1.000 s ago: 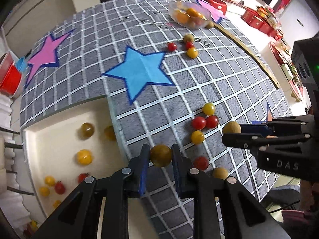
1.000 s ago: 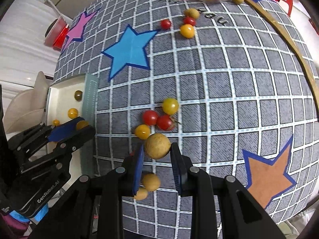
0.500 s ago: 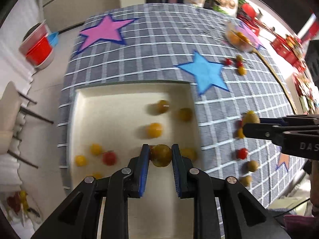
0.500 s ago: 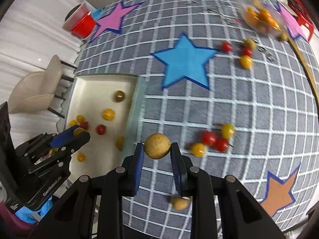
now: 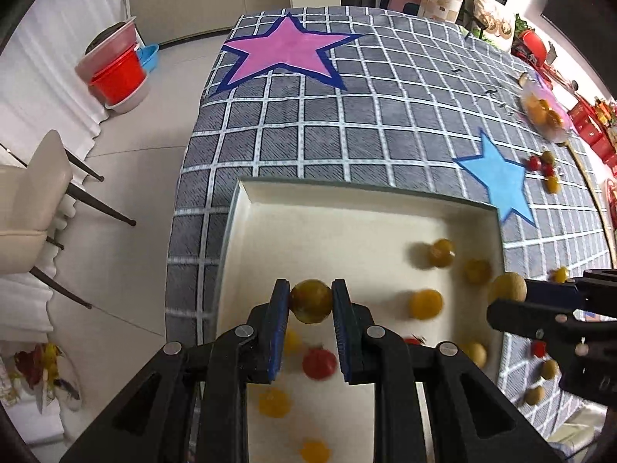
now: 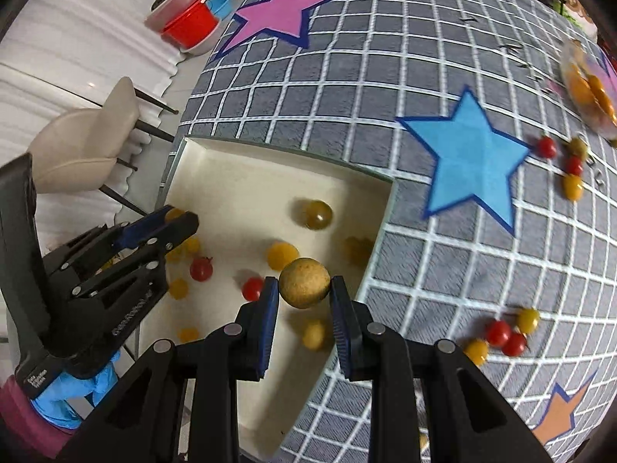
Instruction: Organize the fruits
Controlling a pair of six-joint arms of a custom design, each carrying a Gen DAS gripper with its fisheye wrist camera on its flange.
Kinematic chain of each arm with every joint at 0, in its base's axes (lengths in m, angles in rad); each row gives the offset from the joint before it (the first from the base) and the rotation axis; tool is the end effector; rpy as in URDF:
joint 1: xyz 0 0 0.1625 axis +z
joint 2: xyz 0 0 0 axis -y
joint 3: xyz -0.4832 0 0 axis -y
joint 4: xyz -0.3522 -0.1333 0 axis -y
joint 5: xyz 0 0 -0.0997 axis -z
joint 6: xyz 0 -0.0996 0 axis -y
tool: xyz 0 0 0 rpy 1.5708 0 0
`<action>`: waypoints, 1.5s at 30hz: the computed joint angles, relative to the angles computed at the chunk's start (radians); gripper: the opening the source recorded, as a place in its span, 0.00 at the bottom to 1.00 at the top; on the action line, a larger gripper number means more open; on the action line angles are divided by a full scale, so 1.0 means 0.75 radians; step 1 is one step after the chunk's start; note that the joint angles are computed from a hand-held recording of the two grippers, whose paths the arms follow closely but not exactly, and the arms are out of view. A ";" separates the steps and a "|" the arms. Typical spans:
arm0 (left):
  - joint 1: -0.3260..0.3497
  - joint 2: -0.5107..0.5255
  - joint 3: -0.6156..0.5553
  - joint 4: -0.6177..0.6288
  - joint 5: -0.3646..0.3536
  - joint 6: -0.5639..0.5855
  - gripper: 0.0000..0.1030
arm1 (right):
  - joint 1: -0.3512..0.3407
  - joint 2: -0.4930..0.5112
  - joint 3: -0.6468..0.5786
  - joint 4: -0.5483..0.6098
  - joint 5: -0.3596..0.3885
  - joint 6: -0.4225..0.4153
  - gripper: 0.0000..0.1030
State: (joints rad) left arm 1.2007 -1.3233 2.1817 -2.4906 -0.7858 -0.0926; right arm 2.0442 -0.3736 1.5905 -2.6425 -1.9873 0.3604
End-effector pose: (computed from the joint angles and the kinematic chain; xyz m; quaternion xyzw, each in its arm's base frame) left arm 0.0263 -0.4955 0.3002 0.1161 0.9163 -0.1153 0.3656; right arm 0.3825 -0.5427 -0.0961 0.0701 -0.9734 0.0186 0.2173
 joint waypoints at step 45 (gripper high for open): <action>-0.010 -0.074 0.102 0.096 0.025 -0.062 0.80 | 0.012 0.059 -0.138 0.122 -0.022 0.020 0.53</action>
State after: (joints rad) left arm 1.1930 -1.3785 2.2579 -2.4184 -0.7667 -0.1394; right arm 2.0531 -0.3296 1.4872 -2.5510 -2.0035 0.3757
